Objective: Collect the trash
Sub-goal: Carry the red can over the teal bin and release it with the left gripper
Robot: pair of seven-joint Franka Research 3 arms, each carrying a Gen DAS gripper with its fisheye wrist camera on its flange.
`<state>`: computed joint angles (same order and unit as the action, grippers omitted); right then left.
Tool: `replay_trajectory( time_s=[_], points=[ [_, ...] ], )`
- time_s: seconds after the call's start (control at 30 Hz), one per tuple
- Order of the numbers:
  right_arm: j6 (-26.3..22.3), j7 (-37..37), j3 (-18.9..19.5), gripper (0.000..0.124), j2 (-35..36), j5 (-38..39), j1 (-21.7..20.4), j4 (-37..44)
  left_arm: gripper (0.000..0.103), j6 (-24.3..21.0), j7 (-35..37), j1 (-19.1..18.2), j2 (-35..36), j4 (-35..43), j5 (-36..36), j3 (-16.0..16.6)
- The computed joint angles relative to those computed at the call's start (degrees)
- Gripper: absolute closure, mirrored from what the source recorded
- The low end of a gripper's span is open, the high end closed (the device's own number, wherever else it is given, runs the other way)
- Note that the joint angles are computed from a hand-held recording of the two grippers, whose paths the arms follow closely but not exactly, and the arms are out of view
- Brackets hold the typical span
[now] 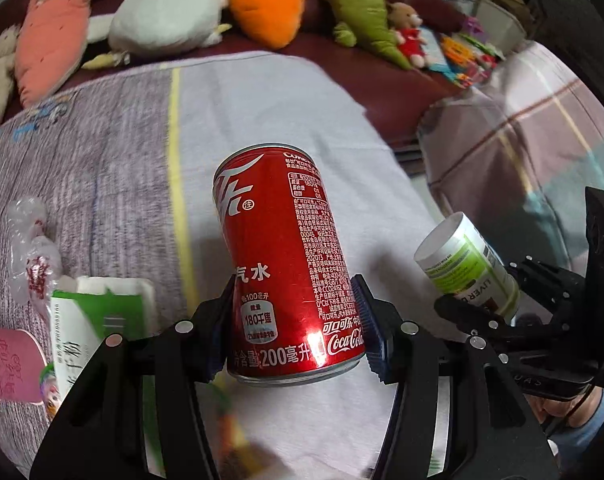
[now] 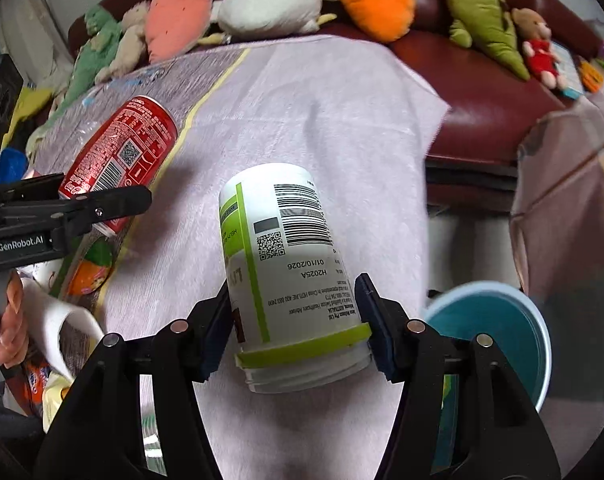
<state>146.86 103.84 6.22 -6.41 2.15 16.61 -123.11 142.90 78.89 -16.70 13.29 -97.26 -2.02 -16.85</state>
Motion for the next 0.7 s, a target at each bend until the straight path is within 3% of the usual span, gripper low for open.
replay_trajectory(
  time_s=[0.7],
  points=[
    [1.10, 7.17, 0.66, 0.067, -28.92, -0.21, -10.76, -24.90, 0.047, -3.85, 0.43, -10.45, 5.41, 9.21, 6.84, -3.37]
  ],
)
